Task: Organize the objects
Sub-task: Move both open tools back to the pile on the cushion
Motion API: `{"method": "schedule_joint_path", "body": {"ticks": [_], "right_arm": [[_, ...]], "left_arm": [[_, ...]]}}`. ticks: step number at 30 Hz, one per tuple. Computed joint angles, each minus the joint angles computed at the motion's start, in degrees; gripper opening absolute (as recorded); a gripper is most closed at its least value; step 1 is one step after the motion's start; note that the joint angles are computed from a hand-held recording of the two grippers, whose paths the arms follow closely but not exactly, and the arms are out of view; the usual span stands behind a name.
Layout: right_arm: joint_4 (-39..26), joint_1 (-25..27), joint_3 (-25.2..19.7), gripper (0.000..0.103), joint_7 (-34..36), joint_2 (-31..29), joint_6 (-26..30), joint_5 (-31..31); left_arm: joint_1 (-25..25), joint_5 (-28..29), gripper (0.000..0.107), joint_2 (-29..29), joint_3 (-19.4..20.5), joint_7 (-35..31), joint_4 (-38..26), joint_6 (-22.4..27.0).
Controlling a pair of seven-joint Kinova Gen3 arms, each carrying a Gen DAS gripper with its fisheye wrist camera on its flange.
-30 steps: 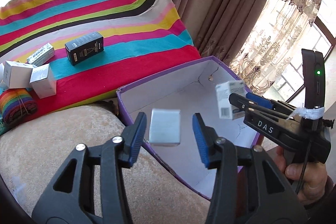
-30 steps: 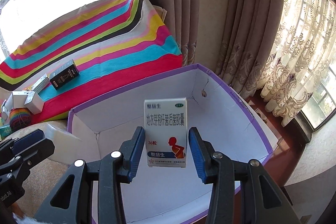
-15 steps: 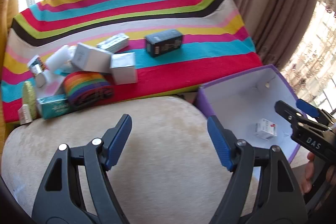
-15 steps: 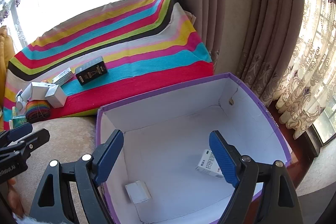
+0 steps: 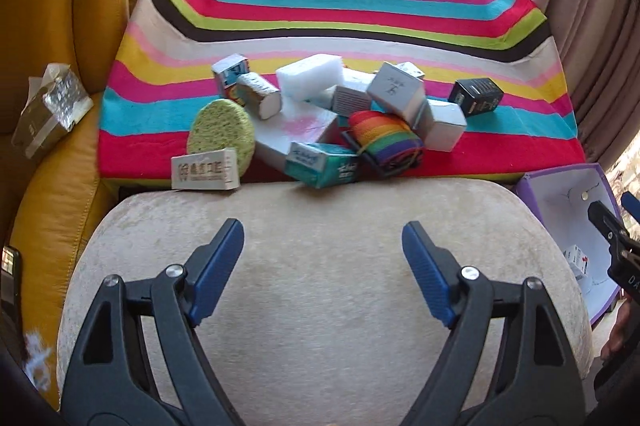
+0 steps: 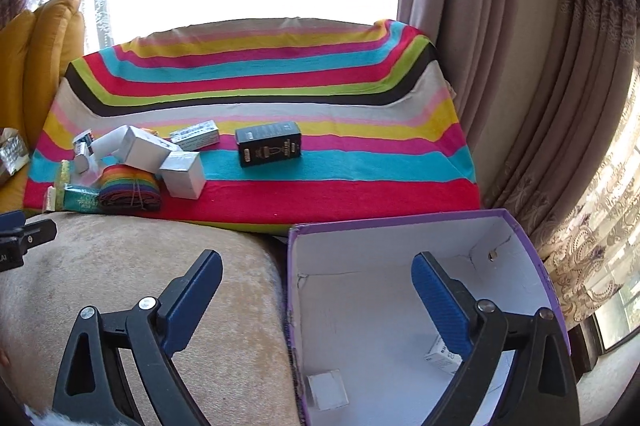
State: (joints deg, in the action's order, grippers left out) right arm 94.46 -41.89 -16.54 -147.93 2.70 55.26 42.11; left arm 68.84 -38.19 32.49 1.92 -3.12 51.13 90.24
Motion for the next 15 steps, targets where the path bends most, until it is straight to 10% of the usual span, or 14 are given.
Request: {"method": "schedule_joint_path", "body": {"ticks": [15], "right_arm": [[-10.3, -1.1, 3.1, 0.097, 15.3, 8.6, -6.9, -17.2]], "left_arm": [[-10.3, 1.2, 0.084, -16.1, 7.0, 14.1, 27.1, -14.6]]}}
